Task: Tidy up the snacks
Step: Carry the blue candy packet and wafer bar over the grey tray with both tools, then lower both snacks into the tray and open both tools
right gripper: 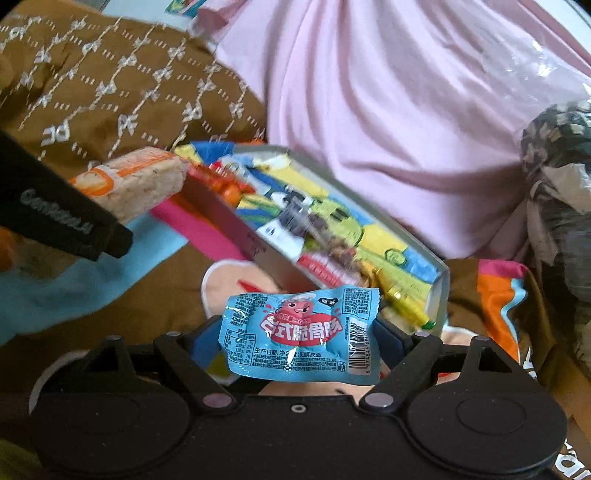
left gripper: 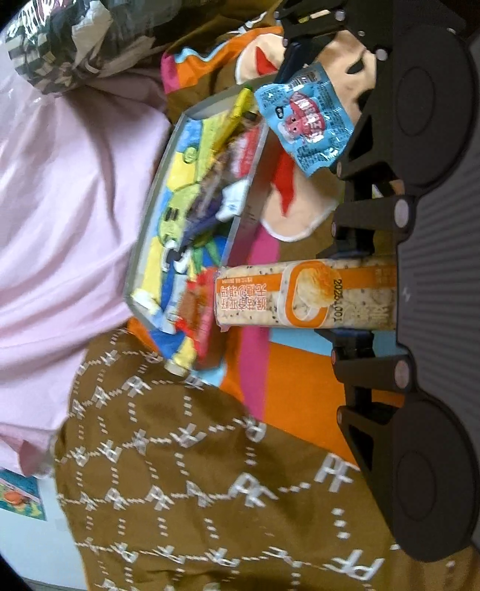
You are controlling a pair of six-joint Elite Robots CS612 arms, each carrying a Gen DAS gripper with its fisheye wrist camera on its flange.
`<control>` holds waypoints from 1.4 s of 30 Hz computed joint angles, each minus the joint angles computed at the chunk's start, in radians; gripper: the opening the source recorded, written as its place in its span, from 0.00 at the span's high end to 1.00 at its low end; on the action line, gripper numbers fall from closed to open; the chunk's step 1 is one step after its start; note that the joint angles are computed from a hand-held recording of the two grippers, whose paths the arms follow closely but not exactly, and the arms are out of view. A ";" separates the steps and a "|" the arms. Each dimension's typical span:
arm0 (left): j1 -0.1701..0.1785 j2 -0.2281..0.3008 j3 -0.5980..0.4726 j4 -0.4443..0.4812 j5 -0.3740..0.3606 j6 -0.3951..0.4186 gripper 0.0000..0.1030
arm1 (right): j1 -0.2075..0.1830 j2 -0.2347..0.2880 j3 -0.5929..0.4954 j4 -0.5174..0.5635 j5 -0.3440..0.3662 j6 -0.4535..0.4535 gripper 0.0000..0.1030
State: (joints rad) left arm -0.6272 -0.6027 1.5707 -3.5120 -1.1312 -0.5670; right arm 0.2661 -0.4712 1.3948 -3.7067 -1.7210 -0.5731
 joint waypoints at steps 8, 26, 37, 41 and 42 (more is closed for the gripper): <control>0.015 0.004 -0.096 0.031 0.010 0.097 0.65 | -0.015 0.033 -0.072 -0.101 0.034 0.041 0.17; 0.073 0.148 -0.494 0.355 -0.015 0.128 0.65 | -0.050 0.147 -0.366 0.044 0.075 0.367 0.17; 0.076 0.193 -0.563 0.414 -0.014 0.122 0.65 | -0.056 0.167 -0.404 0.123 0.110 0.449 0.15; 0.076 0.197 -0.571 0.431 -0.023 0.126 0.65 | -0.058 0.166 -0.406 0.141 0.107 0.478 0.13; 0.077 0.198 -0.573 0.436 -0.027 0.126 0.65 | -0.059 0.167 -0.407 0.143 0.107 0.482 0.12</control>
